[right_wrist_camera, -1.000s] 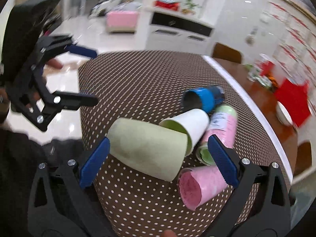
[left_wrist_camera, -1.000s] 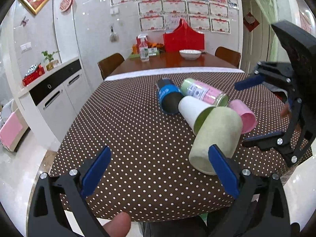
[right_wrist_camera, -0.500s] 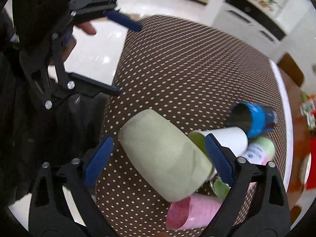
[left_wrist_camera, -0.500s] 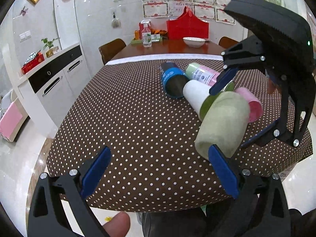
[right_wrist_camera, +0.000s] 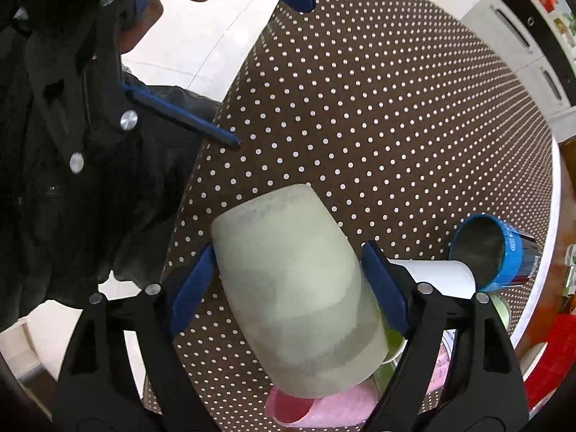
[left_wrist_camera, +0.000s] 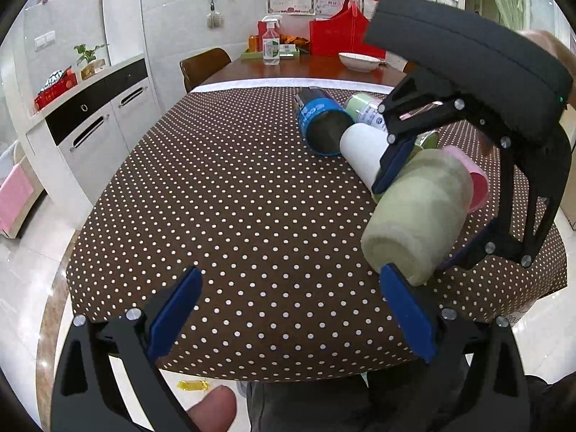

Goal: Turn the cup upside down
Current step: 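Close the right tool on the pale green cup while the left tool releases it, then rotate the pale green cup with the right tool so its base faces up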

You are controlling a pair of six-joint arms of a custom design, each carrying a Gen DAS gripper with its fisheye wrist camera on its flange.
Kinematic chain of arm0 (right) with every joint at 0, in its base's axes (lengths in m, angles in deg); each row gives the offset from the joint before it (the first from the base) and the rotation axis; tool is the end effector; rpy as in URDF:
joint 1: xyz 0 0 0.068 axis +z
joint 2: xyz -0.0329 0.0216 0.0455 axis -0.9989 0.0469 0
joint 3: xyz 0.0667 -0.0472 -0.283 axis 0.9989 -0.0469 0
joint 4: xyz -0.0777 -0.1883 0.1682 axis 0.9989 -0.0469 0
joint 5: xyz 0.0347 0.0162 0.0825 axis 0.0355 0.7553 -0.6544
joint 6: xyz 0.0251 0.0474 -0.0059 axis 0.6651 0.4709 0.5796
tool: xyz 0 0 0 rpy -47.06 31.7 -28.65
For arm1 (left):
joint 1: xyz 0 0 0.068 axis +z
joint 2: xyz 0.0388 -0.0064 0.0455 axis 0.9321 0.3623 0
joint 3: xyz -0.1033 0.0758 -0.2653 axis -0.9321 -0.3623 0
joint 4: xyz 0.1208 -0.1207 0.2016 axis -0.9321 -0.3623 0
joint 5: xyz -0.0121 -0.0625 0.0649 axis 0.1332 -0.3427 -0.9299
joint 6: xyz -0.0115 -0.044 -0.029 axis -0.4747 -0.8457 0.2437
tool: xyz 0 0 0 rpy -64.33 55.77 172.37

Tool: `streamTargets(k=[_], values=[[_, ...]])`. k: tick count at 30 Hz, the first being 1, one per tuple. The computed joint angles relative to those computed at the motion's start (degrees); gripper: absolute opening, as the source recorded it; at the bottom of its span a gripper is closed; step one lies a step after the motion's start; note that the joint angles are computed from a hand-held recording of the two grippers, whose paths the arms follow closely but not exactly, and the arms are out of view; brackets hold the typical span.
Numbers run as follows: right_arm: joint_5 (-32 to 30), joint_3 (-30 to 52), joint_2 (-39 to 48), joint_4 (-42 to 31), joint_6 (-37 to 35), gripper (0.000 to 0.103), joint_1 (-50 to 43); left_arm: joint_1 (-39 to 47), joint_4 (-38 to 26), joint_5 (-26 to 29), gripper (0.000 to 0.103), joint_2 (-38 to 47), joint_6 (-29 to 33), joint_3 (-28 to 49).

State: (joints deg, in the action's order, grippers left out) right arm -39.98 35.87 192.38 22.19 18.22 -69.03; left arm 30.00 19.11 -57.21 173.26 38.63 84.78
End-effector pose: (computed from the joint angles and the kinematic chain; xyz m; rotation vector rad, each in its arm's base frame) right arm 0.3568 0.1178 0.1934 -2.0999 2.2325 -0.0540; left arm 0.2960 -0.2307 0.1580 0.5407 2.3412 -0.2108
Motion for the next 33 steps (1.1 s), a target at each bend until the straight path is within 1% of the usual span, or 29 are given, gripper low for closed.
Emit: streamTargets(k=[3, 6, 9, 11, 17, 18, 21, 24, 27, 29, 32, 33], values=[[1.95, 1.74, 2.44, -0.65, 1.68, 0.079, 1.95, 0.26, 0.03, 0.88, 0.097, 0.55, 0.03, 0.26], [2.58, 2.68, 3.97, -1.41, 3.37, 0.077, 2.56, 0.50, 0.18, 1.07, 0.097, 0.94, 0.16, 0.25], [1.93, 2.99, 4.24, -1.85, 4.99, 0.076, 2.27, 1.05, 0.22, 1.57, 0.097, 1.05, 0.26, 0.17], [1.57, 4.78, 5.72, -2.05, 5.95, 0.076, 2.40, 1.14, 0.40, 1.62, 0.097, 0.98, 0.32, -0.02], [-0.42, 4.34, 4.37, -1.36, 8.70, 0.075, 0.64, 1.05, 0.93, 2.00, 0.097, 1.11, 0.70, -0.14], [-1.42, 5.56, 4.28, -2.30, 8.86, 0.075, -0.44, 0.92, 1.00, 2.04, 0.097, 1.10, 0.78, -0.16], [-4.61, 6.50, 3.88, -2.07, 12.07, 0.075, -1.83, 0.32, 1.15, 1.96, 0.097, 0.72, 0.68, -0.40], [-8.14, 5.96, 2.31, -1.16, 15.26, 0.075, -4.30, 0.41, 1.50, 2.01, 0.097, 0.29, 1.17, -0.54], [-13.09, 6.78, 2.19, 0.70, 21.46, 0.075, -7.16, 0.81, 1.95, 2.10, 0.097, -0.43, 1.81, -0.86], [-16.50, 6.04, 1.29, 2.25, 26.08, 0.075, -9.33, 1.21, 2.06, 2.22, 0.097, -0.91, 2.29, -0.77], [-24.32, 3.94, -0.39, 5.70, 35.24, 0.075, -13.62, 1.90, 2.43, 2.72, 0.097, -1.85, 3.34, -0.77], [-25.63, 2.92, -0.96, 7.44, 37.66, 0.074, -14.26, 2.09, 2.56, 2.89, 0.097, -2.12, 3.76, -0.70]])
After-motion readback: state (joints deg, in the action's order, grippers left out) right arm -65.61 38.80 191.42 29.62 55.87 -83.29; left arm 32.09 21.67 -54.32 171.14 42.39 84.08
